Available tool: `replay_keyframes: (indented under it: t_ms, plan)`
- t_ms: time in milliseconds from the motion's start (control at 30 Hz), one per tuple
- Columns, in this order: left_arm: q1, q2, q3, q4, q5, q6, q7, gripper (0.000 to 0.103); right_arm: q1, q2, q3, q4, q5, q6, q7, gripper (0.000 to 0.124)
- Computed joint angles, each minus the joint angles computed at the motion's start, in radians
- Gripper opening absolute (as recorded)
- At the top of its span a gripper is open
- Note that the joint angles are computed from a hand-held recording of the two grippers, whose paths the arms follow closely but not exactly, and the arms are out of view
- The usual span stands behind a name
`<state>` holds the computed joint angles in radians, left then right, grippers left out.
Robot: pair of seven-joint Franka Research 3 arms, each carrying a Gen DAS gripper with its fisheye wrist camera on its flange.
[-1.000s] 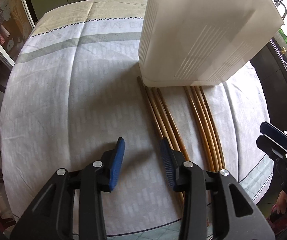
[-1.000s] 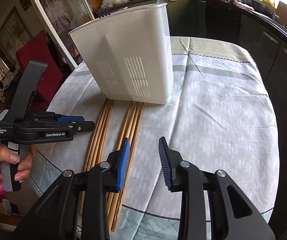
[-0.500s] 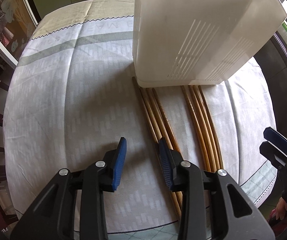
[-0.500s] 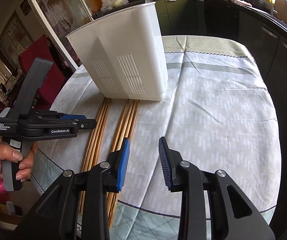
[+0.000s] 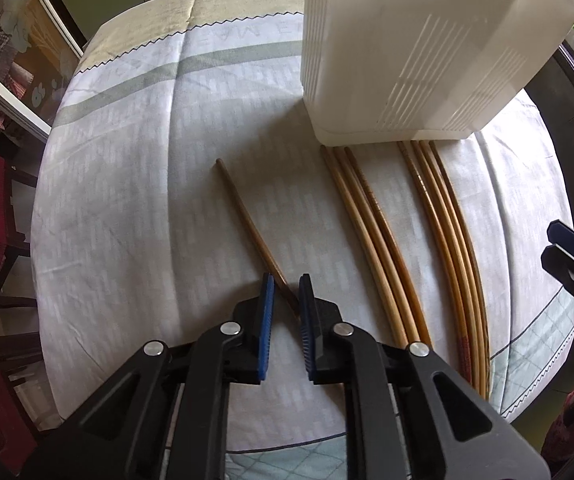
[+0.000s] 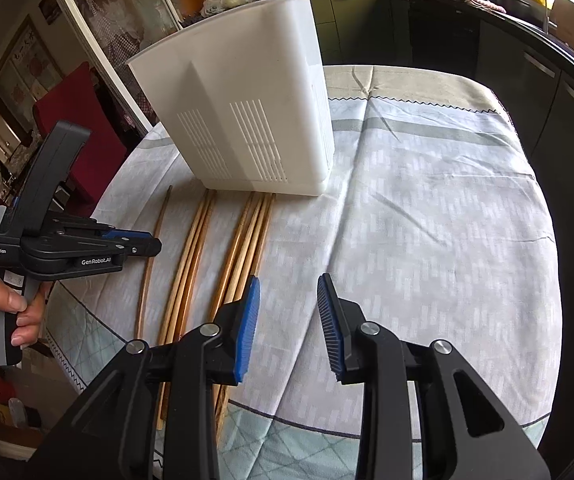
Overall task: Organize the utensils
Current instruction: 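Move the left gripper to a single wooden chopstick and close on it, then grasp another wooden chopstick with the right gripper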
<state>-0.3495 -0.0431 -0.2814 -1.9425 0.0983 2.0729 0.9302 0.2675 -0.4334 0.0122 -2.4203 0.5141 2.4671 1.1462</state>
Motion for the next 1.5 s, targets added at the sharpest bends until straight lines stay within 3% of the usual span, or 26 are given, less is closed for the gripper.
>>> replay_keyframes:
  t_ms: [167,533,767,1033,1167,1300,1500]
  plan:
    - [0.003,-0.015,0.002,0.0,0.033,-0.055,0.05,0.01,0.007,0.075,0.023,0.05,-0.026,-0.001,0.027,0.031]
    - [0.01,-0.032,0.01,-0.036,0.005,-0.01,0.102,0.01,0.013,0.191,0.066,0.115,-0.125,0.028,0.133,0.031]
    - [0.008,-0.052,0.007,-0.057,-0.002,0.0,0.104,0.01,0.006,0.186,0.078,0.115,-0.234,0.032,0.196,0.029]
    - [0.007,-0.032,0.004,-0.028,0.011,-0.04,0.097,0.01,0.007,0.201,0.11,0.121,-0.363,0.047,0.254,0.027]
    - [0.007,-0.025,0.006,-0.015,0.0,-0.056,0.088,0.013,0.016,0.194,0.093,0.128,-0.369,0.004,0.23,0.012]
    - [0.011,-0.024,0.009,-0.012,-0.011,-0.065,0.087,0.025,0.011,0.168,0.086,0.114,-0.386,-0.026,0.198,0.01]
    - [0.014,-0.02,0.011,-0.005,-0.03,-0.068,0.095,0.026,-0.007,0.155,0.062,0.118,-0.347,-0.074,0.171,0.006]
